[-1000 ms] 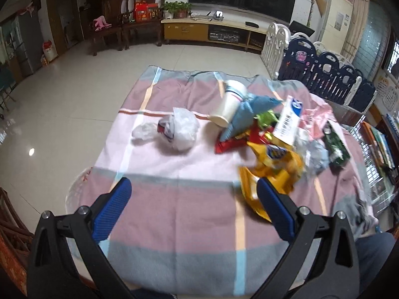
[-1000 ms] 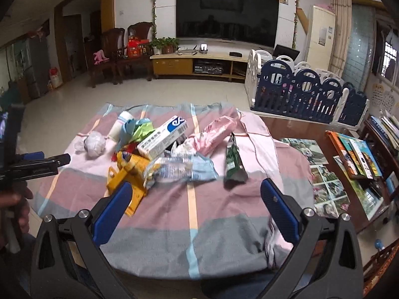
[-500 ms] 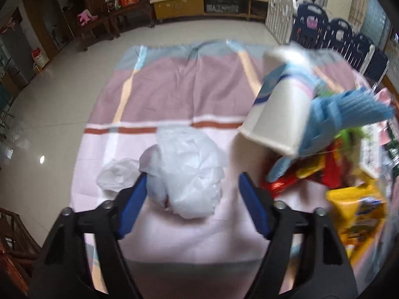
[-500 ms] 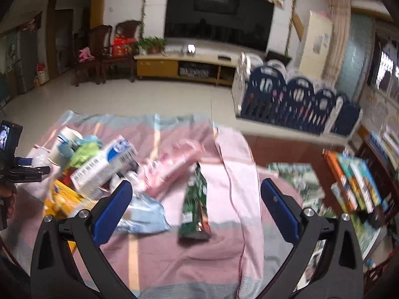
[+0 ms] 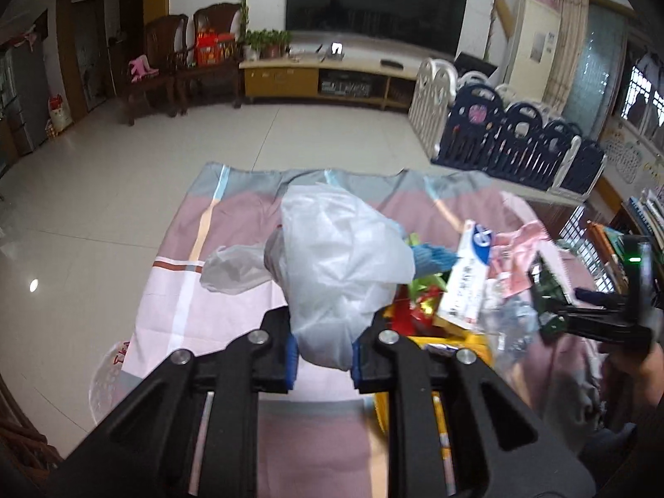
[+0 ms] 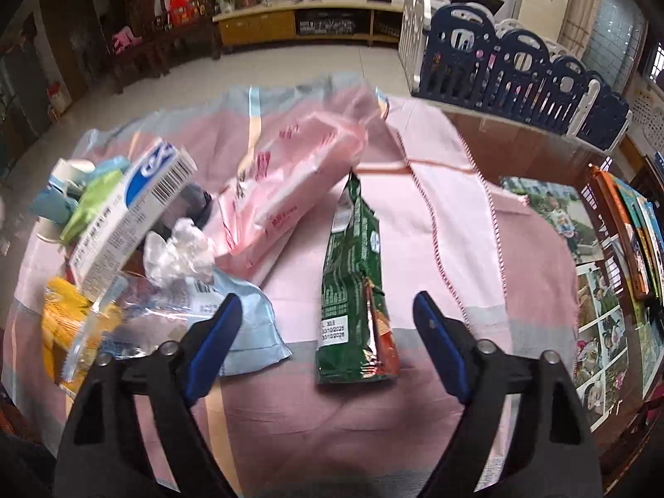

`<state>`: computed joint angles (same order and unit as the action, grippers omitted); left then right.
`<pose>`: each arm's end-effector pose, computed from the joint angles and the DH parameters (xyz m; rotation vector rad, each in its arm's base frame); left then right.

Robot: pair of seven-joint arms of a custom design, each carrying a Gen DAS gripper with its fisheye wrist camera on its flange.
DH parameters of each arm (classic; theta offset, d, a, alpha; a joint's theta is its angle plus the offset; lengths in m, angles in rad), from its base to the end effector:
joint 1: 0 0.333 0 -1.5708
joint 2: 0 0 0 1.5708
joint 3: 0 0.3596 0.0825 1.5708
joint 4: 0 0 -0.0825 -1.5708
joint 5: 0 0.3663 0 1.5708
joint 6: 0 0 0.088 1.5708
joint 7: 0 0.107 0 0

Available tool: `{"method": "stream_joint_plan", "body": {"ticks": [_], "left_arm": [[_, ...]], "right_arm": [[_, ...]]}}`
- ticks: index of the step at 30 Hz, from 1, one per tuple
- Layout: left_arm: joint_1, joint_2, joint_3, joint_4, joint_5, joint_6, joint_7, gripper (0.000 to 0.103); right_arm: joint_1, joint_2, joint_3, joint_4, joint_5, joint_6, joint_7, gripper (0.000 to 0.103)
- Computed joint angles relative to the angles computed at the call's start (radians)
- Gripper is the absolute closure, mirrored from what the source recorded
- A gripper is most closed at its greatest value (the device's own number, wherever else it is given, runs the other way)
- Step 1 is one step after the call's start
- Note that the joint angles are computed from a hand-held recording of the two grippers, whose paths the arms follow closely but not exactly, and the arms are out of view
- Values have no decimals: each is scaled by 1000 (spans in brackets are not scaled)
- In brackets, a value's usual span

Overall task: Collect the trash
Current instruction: 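Grasp the white plastic bag with the left tool while the right tool grasps the green snack packet, then carry both items to the white wastebasket and open both tools to drop them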

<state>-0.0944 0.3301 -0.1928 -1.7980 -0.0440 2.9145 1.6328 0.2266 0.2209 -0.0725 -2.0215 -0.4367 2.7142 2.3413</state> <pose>0.6636 -0.1742 0.5128 -1.5486 2.0445 -0.9064 0.6121 0.1133 0.4446 -1.6737 2.1654 -0.5839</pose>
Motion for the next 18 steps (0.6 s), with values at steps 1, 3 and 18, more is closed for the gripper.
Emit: {"method": "stream_joint_plan", "body": {"ticks": [1,3,18], "left_arm": [[12,-19,-12,-31,-14,21,11,84],[30,-53,-33,-85,-47,41,28,84],[0,4,3,-80,-5,14,5,83]], "right_arm": [[-11,12,14,10,34,-12,-35,46],[-24,25,35,20,97,-31,-98,90],[51,-164,80,-38,-368,3,311,97]]}}
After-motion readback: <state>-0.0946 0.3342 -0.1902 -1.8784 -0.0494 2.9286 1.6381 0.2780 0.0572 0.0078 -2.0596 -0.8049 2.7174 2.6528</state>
